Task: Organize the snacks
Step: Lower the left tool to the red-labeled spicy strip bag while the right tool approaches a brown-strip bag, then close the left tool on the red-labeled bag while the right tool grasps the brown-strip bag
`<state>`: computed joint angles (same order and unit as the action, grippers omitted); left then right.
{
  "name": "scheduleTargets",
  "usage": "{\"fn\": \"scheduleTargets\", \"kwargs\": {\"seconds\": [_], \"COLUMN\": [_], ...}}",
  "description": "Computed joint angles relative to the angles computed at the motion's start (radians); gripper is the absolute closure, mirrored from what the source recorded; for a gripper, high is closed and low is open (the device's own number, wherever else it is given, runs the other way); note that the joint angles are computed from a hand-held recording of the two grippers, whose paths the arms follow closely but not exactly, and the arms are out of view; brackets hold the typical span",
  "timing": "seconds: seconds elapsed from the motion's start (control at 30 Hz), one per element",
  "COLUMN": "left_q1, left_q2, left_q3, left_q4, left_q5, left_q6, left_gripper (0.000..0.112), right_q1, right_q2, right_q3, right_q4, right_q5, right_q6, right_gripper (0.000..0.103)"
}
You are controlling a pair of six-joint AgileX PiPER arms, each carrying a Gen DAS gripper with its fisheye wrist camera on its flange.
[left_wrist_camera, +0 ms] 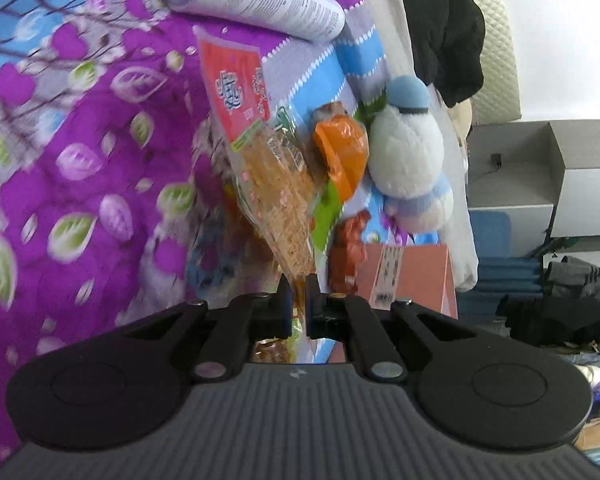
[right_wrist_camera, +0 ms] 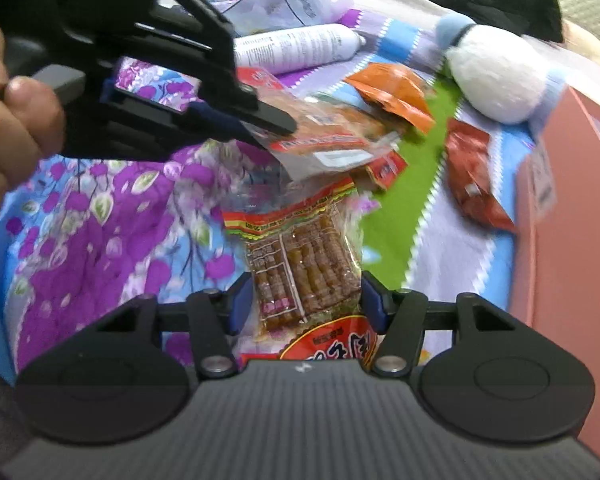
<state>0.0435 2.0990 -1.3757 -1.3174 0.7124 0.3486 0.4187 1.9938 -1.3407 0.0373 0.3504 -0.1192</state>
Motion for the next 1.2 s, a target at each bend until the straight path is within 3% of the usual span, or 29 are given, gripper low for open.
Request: {"fn": "scheduleTargets", "kwargs": {"seconds": [0.4, 0.57, 0.7, 0.77, 0.8, 0.9, 0.93, 1.03, 1.2], "left_q1": [0.029, 0.066, 0.077, 0.073, 0.069, 0.046, 0.030, -0.022, -0.117], "left_q2": [-0.229, -0.293, -0.353, -0.385, -0.407, -0.463, -0.490, -0.523, -0.515], "left_q3": [0.346, 0.430, 0.474, 0.487, 0.498, 0.513, 0.525, 0.526, 0.480], "left_q4": [0.046, 0.150, 0.277, 0.355, 0.390, 0.509, 0.551, 0.635, 0.824], "left_q5": [0.061, 0.105, 0.074, 0.049, 0.034, -0.007, -0.033, -0.069, -0.120], "left_q6": [0.127, 0.164, 0.140, 0.088, 0.066, -0.025, -0.060, -0.143, -0.431], "left_gripper": [0.106, 0.106, 0.105, 0.099, 0.089, 0.042, 0.036, 0.024, 0.022], "right_q1": [0.069, 0.106, 0.121, 0.118, 0.113, 0.110, 0.111, 0.095, 0.083], "right_q2": [-0.237, -0.319, -0.358, -0.363, -0.365, -0.373, -0.377, -0.386, -0.405], "right_q3": [0.315, 0.437, 0.506, 0.521, 0.527, 0.540, 0.544, 0.554, 0.576], "right_q4": [-0.460, -0.641, -0.696, -0.692, -0.674, -0.686, -0.683, -0.637, -0.625], "right_q5": [-0.020, -0.019, -0.026, -0.047, -0.055, -0.062, -0.064, -0.086, -0.113], "right_q6": [0.584, 0.865, 0.985, 0.996, 0.981, 1.001, 1.002, 0.949, 0.916], "right_gripper": [0.044, 0.044, 0.044, 0.044, 0.043, 0.041, 0.036, 0.029, 0.028]}}
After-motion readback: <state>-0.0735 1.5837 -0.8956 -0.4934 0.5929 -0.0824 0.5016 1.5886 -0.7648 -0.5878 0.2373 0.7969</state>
